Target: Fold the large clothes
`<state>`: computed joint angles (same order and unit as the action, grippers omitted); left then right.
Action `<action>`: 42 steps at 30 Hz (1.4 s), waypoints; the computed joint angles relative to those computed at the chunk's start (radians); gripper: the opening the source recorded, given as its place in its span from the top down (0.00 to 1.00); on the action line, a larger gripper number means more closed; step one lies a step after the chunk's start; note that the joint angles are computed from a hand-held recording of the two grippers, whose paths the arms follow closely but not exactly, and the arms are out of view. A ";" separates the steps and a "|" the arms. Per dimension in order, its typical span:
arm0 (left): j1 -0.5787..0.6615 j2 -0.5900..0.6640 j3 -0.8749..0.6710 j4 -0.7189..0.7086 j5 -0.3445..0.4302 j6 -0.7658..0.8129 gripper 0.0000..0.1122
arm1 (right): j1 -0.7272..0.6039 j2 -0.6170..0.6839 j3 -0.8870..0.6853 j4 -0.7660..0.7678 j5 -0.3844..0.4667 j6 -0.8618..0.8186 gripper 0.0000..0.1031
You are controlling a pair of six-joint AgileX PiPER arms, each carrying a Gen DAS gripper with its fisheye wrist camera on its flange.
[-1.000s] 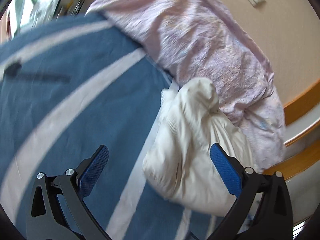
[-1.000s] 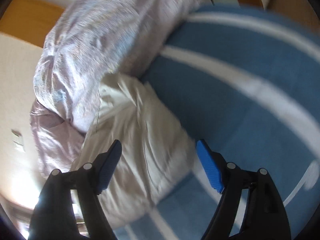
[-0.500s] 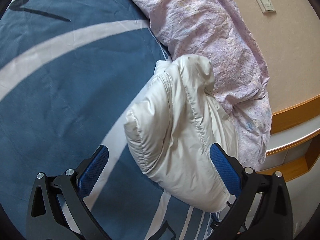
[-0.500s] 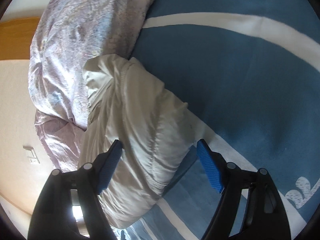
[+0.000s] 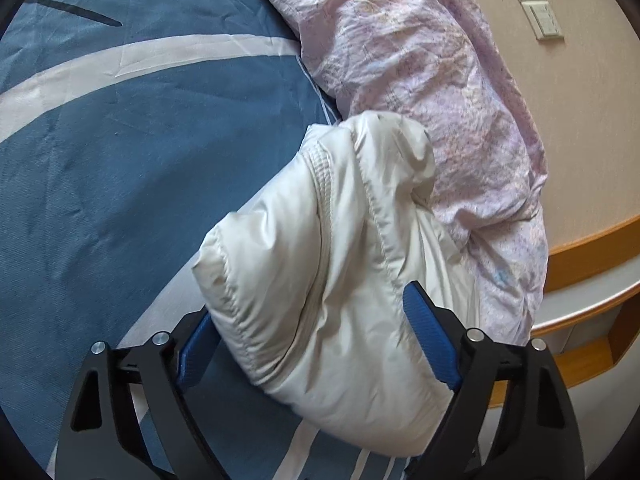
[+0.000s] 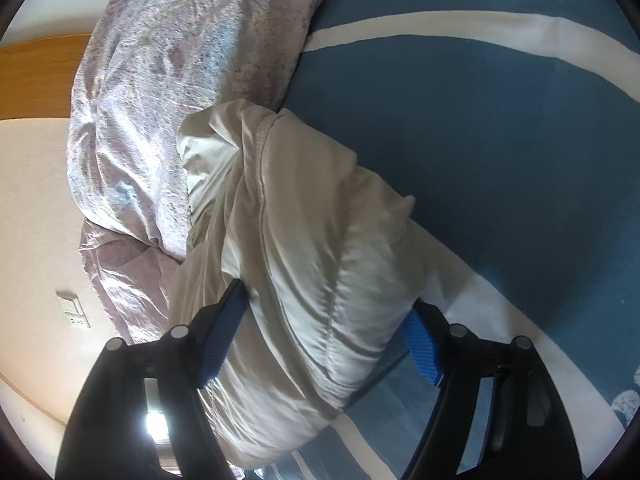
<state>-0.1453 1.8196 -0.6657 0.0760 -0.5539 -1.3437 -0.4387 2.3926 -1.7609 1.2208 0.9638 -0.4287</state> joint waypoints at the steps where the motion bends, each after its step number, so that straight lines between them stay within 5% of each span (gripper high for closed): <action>1: 0.000 0.004 0.000 -0.012 -0.009 0.003 0.22 | 0.000 0.001 0.003 0.015 -0.004 -0.013 0.31; 9: 0.002 0.045 0.015 -0.062 -0.128 -0.011 0.33 | -0.005 0.013 0.033 0.130 -0.017 -0.151 0.39; 22: 0.070 0.058 0.057 0.081 -0.295 -0.121 0.77 | -0.004 -0.061 0.115 0.188 -0.039 -0.283 0.74; 34: 0.118 -0.162 0.279 0.171 -0.323 -0.128 0.81 | -0.079 -0.265 0.370 0.145 0.044 -0.461 0.77; 42: 0.103 -0.267 0.530 0.145 -0.452 -0.119 0.81 | -0.181 -0.371 0.592 0.130 0.101 -0.631 0.77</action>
<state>-0.0420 1.5524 -0.1353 0.2206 -1.0063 -1.4624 -0.6195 2.0214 -1.1684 1.3511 1.0648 -1.0592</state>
